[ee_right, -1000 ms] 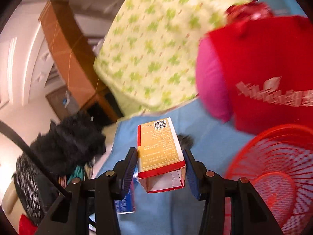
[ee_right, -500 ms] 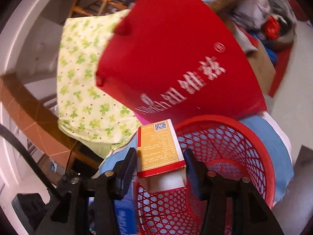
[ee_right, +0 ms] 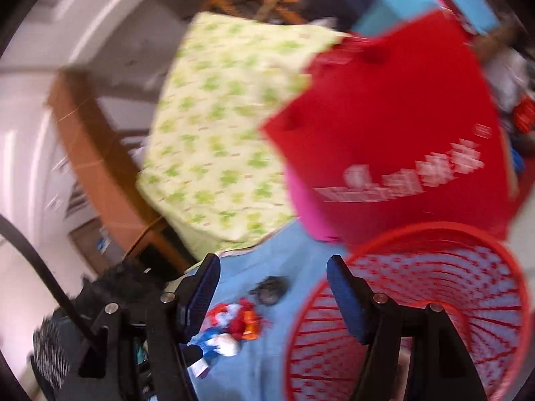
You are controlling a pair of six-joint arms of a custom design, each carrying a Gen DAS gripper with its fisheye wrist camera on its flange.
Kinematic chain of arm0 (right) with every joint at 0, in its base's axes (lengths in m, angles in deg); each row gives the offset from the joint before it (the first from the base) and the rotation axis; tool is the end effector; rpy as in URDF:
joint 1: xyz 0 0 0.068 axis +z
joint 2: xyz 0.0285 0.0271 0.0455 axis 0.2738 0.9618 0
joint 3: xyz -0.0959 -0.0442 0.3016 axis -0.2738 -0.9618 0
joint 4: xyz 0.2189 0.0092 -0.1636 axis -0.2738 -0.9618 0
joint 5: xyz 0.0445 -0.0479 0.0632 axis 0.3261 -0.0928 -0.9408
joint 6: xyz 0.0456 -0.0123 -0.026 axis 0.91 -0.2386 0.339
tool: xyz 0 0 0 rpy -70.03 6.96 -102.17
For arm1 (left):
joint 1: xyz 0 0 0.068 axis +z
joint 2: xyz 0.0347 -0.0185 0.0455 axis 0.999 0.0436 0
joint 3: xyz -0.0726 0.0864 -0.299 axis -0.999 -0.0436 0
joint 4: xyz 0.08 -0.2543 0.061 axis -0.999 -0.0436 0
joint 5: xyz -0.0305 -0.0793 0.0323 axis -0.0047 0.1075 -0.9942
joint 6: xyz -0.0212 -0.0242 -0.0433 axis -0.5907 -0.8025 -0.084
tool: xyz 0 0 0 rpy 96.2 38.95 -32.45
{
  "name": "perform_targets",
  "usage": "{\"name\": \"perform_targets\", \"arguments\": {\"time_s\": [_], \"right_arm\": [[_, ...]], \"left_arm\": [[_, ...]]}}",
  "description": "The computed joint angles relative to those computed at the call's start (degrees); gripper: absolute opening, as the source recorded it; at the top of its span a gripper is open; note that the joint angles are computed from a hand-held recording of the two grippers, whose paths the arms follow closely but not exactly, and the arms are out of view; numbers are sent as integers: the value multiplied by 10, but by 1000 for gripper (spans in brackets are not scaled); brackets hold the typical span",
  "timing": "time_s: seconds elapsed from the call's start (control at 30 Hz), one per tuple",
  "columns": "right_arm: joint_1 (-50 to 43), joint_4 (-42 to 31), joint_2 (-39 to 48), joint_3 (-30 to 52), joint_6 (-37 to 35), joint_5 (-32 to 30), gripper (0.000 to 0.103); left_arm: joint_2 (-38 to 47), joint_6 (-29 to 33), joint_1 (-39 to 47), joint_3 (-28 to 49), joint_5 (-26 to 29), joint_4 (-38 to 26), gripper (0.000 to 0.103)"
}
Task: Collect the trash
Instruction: 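Move both tools back to the trash pile on the blanket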
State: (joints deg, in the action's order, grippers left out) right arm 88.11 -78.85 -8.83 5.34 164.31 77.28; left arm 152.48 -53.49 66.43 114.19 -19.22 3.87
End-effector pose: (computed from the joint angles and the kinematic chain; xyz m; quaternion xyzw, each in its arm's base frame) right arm 0.0924 0.1749 0.2333 0.2985 0.7038 0.1681 0.6224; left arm 0.2596 -0.1127 0.2383 0.2428 0.8648 -0.2222 0.3793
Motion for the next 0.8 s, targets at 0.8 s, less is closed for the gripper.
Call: {"name": "perform_targets", "arguments": {"time_s": [0.8], "right_arm": [[-337,186,587,424,-325,-637,62]], "left_arm": [[333,63,248,185,6,-19,59]]}}
